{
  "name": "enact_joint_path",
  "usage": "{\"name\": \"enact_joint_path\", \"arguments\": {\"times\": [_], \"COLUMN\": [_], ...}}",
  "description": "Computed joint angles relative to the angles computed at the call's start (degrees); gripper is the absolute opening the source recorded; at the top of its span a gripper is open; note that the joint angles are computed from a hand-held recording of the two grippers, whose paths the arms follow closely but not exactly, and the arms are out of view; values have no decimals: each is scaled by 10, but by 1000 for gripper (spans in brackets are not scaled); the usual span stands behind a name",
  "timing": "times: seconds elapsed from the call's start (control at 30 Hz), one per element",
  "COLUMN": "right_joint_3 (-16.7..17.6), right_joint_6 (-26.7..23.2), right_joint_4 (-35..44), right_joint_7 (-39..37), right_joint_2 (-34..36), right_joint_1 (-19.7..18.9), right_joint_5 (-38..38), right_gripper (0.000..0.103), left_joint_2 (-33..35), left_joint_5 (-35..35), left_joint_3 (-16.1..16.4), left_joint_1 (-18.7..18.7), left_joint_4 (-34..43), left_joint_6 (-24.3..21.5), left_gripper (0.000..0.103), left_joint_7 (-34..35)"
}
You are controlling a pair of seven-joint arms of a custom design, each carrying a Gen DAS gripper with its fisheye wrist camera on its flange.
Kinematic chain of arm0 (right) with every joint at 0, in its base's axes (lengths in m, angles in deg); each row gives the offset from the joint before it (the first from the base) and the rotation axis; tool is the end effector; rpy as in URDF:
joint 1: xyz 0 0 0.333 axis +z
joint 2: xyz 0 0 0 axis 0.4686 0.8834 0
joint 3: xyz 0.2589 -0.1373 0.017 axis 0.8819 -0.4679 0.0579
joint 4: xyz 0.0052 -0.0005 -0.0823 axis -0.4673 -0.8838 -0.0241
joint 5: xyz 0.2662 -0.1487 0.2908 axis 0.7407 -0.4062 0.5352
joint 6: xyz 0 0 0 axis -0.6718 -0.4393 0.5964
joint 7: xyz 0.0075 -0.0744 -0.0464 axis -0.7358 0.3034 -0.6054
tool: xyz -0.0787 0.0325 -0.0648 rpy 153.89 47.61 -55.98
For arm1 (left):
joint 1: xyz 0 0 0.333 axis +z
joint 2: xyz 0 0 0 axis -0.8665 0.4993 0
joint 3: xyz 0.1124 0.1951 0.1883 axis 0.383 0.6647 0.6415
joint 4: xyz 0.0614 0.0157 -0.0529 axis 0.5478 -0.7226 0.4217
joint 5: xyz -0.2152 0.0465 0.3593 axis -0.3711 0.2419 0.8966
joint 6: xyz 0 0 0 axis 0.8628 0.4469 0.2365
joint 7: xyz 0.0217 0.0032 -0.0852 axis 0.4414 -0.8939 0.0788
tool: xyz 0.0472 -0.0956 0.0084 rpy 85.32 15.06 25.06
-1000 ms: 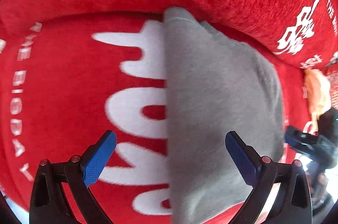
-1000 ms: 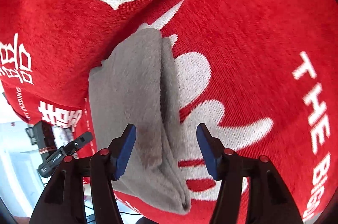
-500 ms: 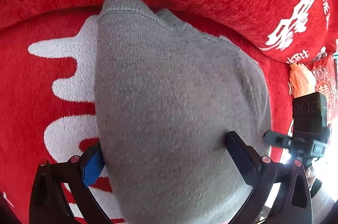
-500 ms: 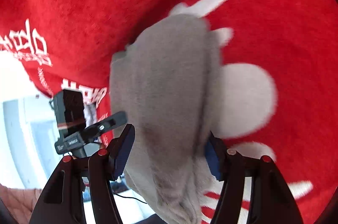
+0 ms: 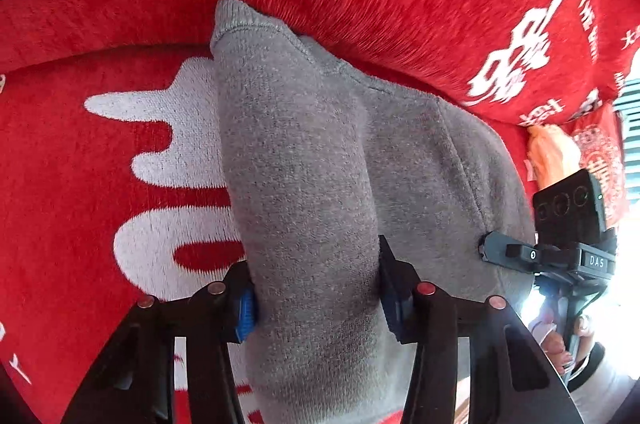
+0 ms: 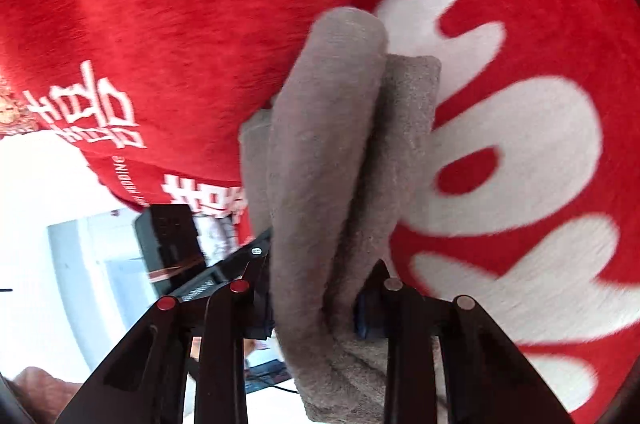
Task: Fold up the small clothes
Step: 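Grasp the sweater bundle edge with both grippers and lift it, then lay the bundle flat on the cushion and open both grippers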
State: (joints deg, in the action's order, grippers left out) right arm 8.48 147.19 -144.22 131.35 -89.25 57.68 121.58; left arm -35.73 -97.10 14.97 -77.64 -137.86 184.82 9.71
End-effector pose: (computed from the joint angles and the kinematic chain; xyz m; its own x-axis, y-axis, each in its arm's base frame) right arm 0.4896 0.3652 0.5033 -0.3504 -0.3356 -0.8744 -0.8714 0.4591 0.1730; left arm 0.5529 -0.4017 0.5482 -0.1659 -0.8599 0.4828 -0.9859 0.1545 -0.0637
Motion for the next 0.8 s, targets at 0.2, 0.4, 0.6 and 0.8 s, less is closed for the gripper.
{"name": "enact_joint_path", "arguments": {"times": [0.2,0.4,0.6,0.8], "right_joint_3": [16,43,76,43], "right_joint_6": [37,82,118,32], "right_joint_4": [26,72,118,158], "right_joint_7": [51,95,100,373], "right_joint_2": [-2,31,90,139], "right_joint_1": [20,56,84,111], "right_joint_5": [-17,-28,-6,-316], "right_gripper": [32,32,32,39], "left_joint_2": [-57,-158,-257,-312], "left_joint_5": [-46,-79,-69,-36], "left_joint_3": [6,38,79,98], "left_joint_1": [19,34,39,47], "left_joint_4": [-37,-115,-215,-309], "left_joint_6": [-7,-49,-97,-91], "left_gripper": [51,51,51,51], "left_joint_7": [32,68,85,60]}}
